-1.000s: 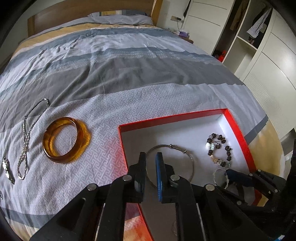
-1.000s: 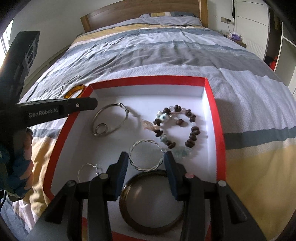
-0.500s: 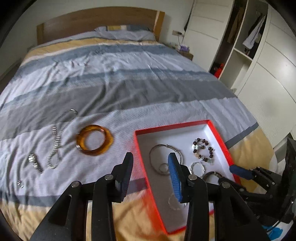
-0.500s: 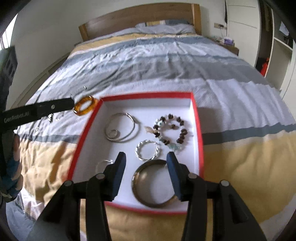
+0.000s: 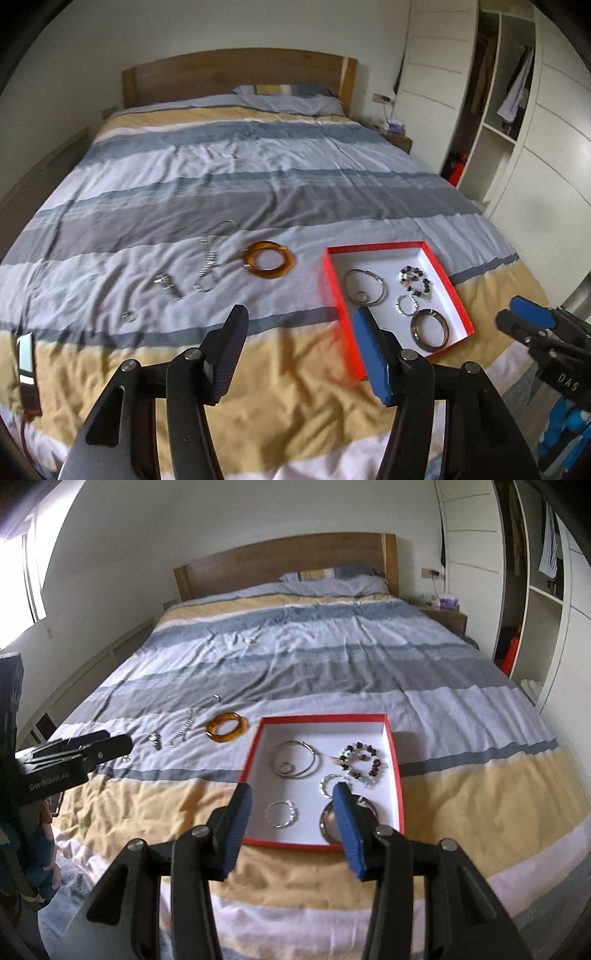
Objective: Organize jewelry
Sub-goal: 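Move both tools back toward the amber bangle and small ring on the bed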
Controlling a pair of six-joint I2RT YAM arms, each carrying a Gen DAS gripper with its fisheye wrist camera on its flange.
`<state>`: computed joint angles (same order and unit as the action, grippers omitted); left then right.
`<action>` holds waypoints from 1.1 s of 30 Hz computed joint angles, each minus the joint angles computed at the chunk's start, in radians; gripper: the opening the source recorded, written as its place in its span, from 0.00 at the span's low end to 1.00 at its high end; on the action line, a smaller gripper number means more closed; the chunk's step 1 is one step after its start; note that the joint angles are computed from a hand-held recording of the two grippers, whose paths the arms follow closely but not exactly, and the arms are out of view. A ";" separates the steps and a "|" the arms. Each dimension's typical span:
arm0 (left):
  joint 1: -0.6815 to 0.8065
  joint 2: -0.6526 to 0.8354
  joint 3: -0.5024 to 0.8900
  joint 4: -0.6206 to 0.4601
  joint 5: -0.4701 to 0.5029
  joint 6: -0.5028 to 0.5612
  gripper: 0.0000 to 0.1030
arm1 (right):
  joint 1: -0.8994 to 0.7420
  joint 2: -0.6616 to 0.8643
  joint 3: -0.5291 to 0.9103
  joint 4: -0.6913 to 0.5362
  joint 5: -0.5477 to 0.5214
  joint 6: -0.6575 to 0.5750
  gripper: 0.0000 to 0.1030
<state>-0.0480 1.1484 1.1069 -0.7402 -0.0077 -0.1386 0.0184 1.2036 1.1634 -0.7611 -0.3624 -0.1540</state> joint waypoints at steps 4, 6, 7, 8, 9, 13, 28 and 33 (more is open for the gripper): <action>0.118 -0.131 -0.001 -0.091 0.042 0.061 0.56 | 0.032 -0.090 0.013 -0.053 0.018 0.035 0.43; 0.194 -0.191 0.012 -0.138 0.075 0.096 0.56 | 0.057 -0.129 0.032 -0.082 0.032 0.057 0.43; 0.240 -0.217 0.025 -0.165 0.098 0.114 0.56 | 0.069 -0.149 0.041 -0.097 0.039 0.065 0.43; 0.281 -0.237 0.036 -0.188 0.119 0.129 0.56 | 0.087 -0.166 0.056 -0.115 0.047 0.077 0.43; 0.340 -0.265 0.056 -0.221 0.147 0.150 0.56 | 0.104 -0.182 0.069 -0.131 0.054 0.087 0.43; 0.568 -0.324 0.152 -0.349 0.269 0.267 0.62 | 0.193 -0.240 0.109 -0.152 0.092 0.154 0.43; 1.015 -0.393 0.260 -0.487 0.654 0.455 0.80 | 0.324 -0.385 0.120 -0.206 0.215 0.302 0.43; 1.324 -0.338 0.266 -0.639 0.875 0.699 0.80 | 0.373 -0.404 0.105 -0.217 0.269 0.322 0.43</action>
<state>1.2758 0.8105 1.3728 -1.3789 0.8675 0.5605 0.3914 0.7994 1.2684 -0.9777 -0.0938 0.1683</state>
